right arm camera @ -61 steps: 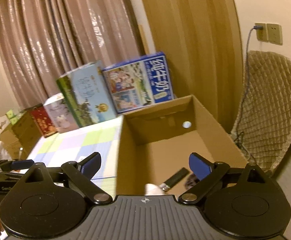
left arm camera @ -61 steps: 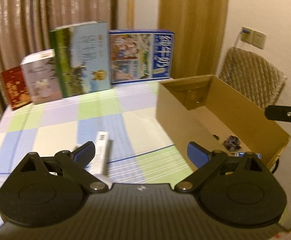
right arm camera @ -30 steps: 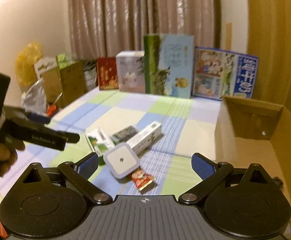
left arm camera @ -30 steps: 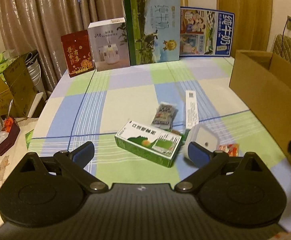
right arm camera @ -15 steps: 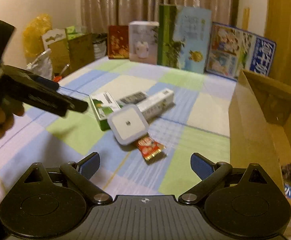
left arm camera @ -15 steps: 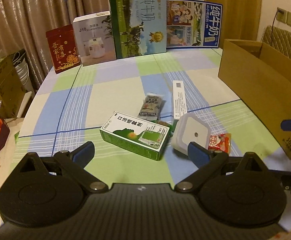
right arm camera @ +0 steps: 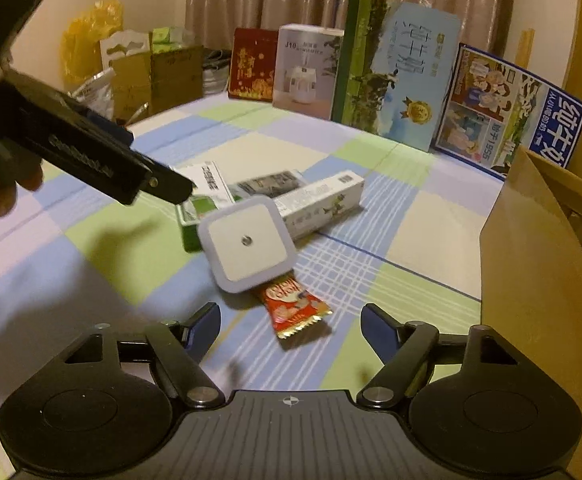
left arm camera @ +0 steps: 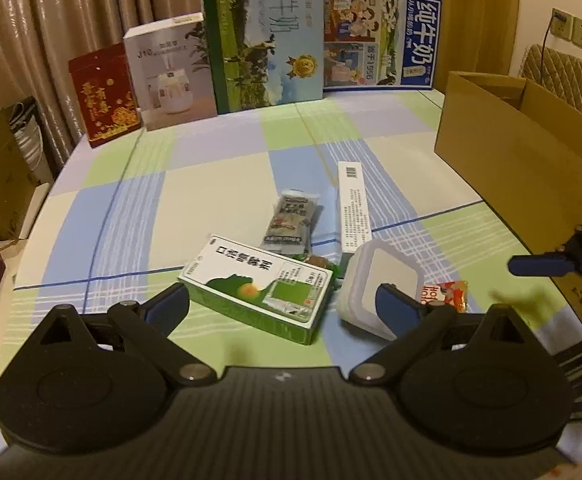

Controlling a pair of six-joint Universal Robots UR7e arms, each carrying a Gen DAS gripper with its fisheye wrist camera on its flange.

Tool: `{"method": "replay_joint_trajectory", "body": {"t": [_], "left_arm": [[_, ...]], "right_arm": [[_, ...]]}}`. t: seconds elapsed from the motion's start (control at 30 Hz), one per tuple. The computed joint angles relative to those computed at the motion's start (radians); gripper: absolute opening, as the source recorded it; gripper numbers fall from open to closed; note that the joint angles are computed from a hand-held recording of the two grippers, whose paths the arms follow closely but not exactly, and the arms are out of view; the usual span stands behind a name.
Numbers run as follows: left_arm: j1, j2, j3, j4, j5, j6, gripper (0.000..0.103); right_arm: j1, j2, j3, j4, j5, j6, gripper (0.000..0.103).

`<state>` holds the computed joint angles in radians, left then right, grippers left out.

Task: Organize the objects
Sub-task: 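Move both tools back over the table toward the red candy packet, then grasp the red candy packet with the right gripper while the left gripper grasps the white square box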

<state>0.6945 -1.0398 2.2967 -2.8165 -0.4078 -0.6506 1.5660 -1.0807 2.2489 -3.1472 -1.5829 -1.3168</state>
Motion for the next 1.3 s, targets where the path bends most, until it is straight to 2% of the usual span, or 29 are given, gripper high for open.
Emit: {"method": "replay_joint_trajectory", "body": {"t": [0.1, 0.27, 0.43, 0.53, 0.63, 0.77, 0.87, 1.03, 1.17, 1.3], "left_arm": [[0.012, 0.028, -0.016, -0.052, -0.016, 0.072, 0.098], [0.01, 0.029, -0.019, -0.01, -0.032, 0.067, 0.097], [0.0, 0.002, 0.017, 0.039, -0.038, 0.019, 0.096], [0.003, -0.013, 0.019, 0.092, -0.032, -0.012, 0.096], [0.015, 0.0, 0.017, 0.005, -0.034, 0.035, 0.096], [0.02, 0.026, 0.005, -0.062, -0.044, 0.114, 0.096], [0.018, 0.041, 0.006, -0.115, -0.053, 0.163, 0.096], [0.016, 0.073, 0.012, -0.212, -0.084, 0.258, 0.096], [0.022, 0.122, -0.002, -0.288, -0.108, 0.36, 0.088], [0.03, 0.197, -0.033, -0.372, -0.113, 0.523, 0.087]], "right_arm": [[0.0, 0.027, -0.023, 0.004, -0.011, -0.019, 0.075], [0.008, 0.064, -0.057, 0.03, -0.014, -0.057, 0.072], [0.017, 0.124, -0.093, 0.024, -0.056, -0.08, 0.069], [0.019, 0.143, -0.113, 0.035, -0.054, -0.047, 0.061], [0.016, 0.148, -0.116, 0.044, -0.038, -0.036, 0.053], [0.02, 0.14, -0.112, 0.061, -0.043, -0.015, 0.029], [0.029, 0.121, -0.106, 0.078, -0.075, 0.033, 0.026], [0.025, 0.064, -0.086, 0.092, -0.13, 0.166, 0.025], [0.012, 0.024, -0.084, 0.115, -0.159, 0.272, 0.025], [0.008, 0.008, -0.084, 0.118, -0.16, 0.287, 0.025]]}}
